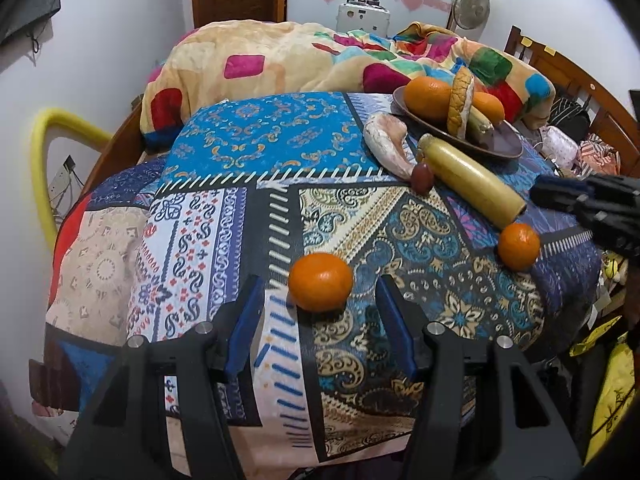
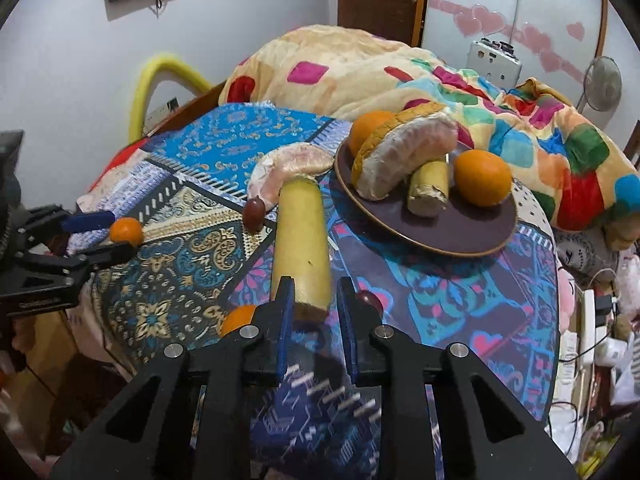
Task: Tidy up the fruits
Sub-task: 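Move the right gripper to the second yellow tube and close on it, then lift the second yellow tube with the right gripper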
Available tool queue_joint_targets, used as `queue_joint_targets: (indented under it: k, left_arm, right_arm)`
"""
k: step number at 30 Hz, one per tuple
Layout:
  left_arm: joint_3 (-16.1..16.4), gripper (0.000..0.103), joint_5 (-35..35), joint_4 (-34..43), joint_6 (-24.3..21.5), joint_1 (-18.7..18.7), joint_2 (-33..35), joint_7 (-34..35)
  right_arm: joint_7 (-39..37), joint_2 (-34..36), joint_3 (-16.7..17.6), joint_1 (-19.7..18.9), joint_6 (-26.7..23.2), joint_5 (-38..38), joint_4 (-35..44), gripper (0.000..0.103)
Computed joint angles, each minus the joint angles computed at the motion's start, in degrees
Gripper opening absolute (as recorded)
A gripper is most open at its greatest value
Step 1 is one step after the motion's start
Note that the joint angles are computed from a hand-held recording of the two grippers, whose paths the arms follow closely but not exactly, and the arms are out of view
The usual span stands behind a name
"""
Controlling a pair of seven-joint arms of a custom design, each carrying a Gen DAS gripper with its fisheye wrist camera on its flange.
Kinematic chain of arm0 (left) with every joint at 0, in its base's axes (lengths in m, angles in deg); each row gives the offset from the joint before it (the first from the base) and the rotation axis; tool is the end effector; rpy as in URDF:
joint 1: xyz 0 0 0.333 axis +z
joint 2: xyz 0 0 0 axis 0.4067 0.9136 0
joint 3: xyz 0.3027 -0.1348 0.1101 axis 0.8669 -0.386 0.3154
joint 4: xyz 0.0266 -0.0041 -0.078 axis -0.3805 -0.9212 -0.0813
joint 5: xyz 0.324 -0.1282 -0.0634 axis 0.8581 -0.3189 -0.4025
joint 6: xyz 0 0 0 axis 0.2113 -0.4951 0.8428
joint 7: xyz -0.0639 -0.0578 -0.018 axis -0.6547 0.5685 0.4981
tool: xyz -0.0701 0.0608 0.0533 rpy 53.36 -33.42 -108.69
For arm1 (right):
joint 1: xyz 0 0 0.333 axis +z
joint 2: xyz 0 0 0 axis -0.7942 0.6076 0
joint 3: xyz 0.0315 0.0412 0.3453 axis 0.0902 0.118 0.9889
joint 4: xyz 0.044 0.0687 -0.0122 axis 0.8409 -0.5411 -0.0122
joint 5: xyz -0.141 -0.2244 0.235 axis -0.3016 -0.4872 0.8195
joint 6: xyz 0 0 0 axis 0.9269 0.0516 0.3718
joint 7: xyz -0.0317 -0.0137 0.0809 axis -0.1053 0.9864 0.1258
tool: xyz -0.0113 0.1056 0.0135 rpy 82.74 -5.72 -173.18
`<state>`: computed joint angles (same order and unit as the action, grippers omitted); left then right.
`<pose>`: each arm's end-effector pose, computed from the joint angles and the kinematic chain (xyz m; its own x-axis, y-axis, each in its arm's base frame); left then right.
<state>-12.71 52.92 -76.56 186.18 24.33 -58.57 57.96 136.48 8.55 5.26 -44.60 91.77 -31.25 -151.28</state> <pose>0.5999 -0.0526 0.4469 -0.2012 -0.9772 0.0679 -0.7995 0.1237 -0.5878 0.6196 0.1783 0.4811 0.4090 -0.9119 -0.0344 -0.7313 -0.3050 -0.6101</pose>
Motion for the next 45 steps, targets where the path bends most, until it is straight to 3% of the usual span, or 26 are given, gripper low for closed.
queue_joint_targets:
  k: [3, 4, 6, 9, 11, 13, 17, 25, 30, 35, 45]
  left_arm:
    - [-0.01, 0.057, -0.41, -0.54, -0.07, 0.21, 0.10, -0.23]
    - [-0.18, 0.051, -0.99, -0.71, -0.02, 0.43, 0.18, -0.16]
    - [-0.18, 0.048, -1.31, -1.06, 0.95, 0.48, 0.25, -0.28]
    - [-2.69, 0.048, -5.79, -0.83, 1.39, 2.57, 0.36, 3.57]
    - [-2.81, 0.040, -6.72, -0.07, 0.87, 2.50, 0.78, 4.58]
    - [-3.48, 0.033, -8.31, 0.64, 0.22, 2.94, 1.17, 6.29]
    - [-3.41, 0.033, -9.07, 0.42, 2.67, 2.38, 1.57, 8.20]
    - [-4.22, 0.033, -11.41, 3.38, 2.38, 3.31, 2.74, 10.58]
    - [-4.77, 0.033, -12.15, 4.53, 3.55, 3.38, 3.40, 12.22]
    - [-4.71, 0.033, -11.89, 5.35, 3.45, 2.92, 3.96, 12.37]
    - [-5.34, 0.033, -11.66, 5.88, 4.50, 2.13, 3.23, 11.80]
  right_arm:
    - [-1.93, -1.23, 1.66, -1.43, 1.55, 3.09, -1.18, 0.020]
    - [-1.94, -1.38, 1.53, -1.21, 1.87, 3.22, -1.29, 0.022]
    - [-1.73, -1.35, 1.16, -0.70, 2.27, 2.94, -1.21, 0.027]
    - [-1.99, -0.98, 1.28, -0.63, 2.83, 3.06, -1.07, 0.037]
    - [-2.11, -0.48, 1.58, -0.73, 3.11, 3.39, -0.80, 0.041]
    - [-2.30, 0.43, 2.03, -0.94, 2.74, 3.78, -0.01, 0.041]
    - [-0.91, 2.94, 1.39, 0.08, 1.41, 1.88, 2.67, 0.041]
    - [3.08, 8.41, -0.20, 1.51, -2.93, -2.84, 9.61, 0.041]
    - [3.53, 11.77, 0.68, 0.88, -6.50, -2.92, 14.24, 0.037]
    - [3.54, 12.18, 1.38, 0.57, -5.50, -2.28, 14.49, 0.034]
    - [1.06, 6.75, 2.95, -1.33, 0.54, -0.47, 7.62, 0.034]
